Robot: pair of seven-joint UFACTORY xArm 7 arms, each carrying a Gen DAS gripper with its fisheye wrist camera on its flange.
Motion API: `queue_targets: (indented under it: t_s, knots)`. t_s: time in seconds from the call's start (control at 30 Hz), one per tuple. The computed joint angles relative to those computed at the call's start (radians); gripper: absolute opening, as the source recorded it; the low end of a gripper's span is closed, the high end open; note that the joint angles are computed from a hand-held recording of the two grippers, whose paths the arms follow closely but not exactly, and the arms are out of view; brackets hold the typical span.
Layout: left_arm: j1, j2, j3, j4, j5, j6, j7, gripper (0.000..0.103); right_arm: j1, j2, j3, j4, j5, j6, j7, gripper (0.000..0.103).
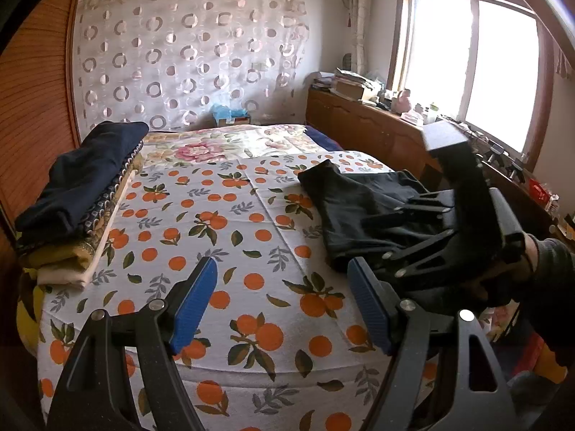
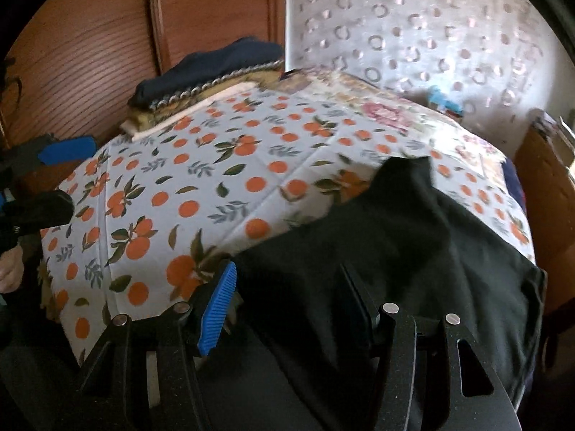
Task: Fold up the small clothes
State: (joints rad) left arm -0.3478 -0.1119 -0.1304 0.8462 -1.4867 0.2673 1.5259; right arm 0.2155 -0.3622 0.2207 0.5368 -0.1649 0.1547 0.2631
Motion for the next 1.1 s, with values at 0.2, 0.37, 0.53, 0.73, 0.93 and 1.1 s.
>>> queue_targets:
  t_s: [0.2,0.37,0.53,0.73,0.93,1.1]
  knots:
    - [0.003,0.001,0.002,-0.005,0.001,0.012,0.003,0.076,-0.001,0.104,0.023,0.082,-0.063,0.062,-0.024,0.060]
    - [0.001,0.004,-0.002,-0.005,-0.003,0.017,0.006,0.076,-0.049,0.139,0.047,0.110,-0.159,0.054,0.058,0.027]
    - [-0.003,0.001,-0.006,-0.009,-0.001,0.021,0.008,0.076,-0.094,0.077,0.043,0.075,-0.261,-0.006,0.197,0.007]
    - [-0.011,0.005,-0.009,-0.006,0.006,0.025,0.005,0.076,-0.161,-0.082,0.011,0.015,-0.198,-0.052,0.135,0.007]
    - [-0.018,0.009,-0.013,-0.008,0.014,0.035,0.002,0.076,-0.317,-0.175,0.014,0.025,-0.201,0.023,0.090,0.007]
    - [-0.022,0.018,-0.018,-0.007,0.022,0.035,-0.004,0.076,-0.420,-0.138,0.032,0.064,-0.234,0.082,0.107,0.007]
